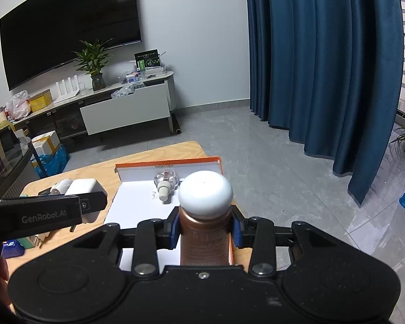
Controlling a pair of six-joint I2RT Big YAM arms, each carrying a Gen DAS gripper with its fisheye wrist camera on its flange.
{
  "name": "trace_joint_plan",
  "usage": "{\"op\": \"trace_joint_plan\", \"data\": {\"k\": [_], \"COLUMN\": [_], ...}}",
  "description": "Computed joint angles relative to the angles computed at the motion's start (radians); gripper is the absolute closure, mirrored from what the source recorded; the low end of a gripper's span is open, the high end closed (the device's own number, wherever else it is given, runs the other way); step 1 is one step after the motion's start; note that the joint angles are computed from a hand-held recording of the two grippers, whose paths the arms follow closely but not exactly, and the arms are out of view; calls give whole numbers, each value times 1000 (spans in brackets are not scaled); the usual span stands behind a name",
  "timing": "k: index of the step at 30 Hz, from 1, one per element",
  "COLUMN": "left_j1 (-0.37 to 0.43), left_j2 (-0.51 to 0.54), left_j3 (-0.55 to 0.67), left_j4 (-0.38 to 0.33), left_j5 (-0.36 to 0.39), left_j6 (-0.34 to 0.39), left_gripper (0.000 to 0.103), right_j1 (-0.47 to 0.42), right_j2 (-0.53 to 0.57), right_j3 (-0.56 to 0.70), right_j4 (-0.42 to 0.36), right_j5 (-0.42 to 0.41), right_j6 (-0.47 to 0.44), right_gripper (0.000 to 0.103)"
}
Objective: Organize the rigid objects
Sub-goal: 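Carry the white charger and lotion bottle with both tools over the white box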
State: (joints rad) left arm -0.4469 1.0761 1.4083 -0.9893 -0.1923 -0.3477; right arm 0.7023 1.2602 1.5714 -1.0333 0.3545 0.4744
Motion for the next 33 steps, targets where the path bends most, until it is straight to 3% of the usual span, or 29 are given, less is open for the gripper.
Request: {"op": "trace_joint_plan", "data": {"k": [33], "left_j1": [4], "left_j2": [10], "left_j3": [1], "left_j4": [-14], "left_j5": [-17], "left_j6": [-16], "left_gripper": [60], "right_j1": [-12], "right_j2": [40], "right_j3": [23], "right_j4": [-16], "right_j5": [-50], "right_j6": [-19], "right_gripper": [58]}}
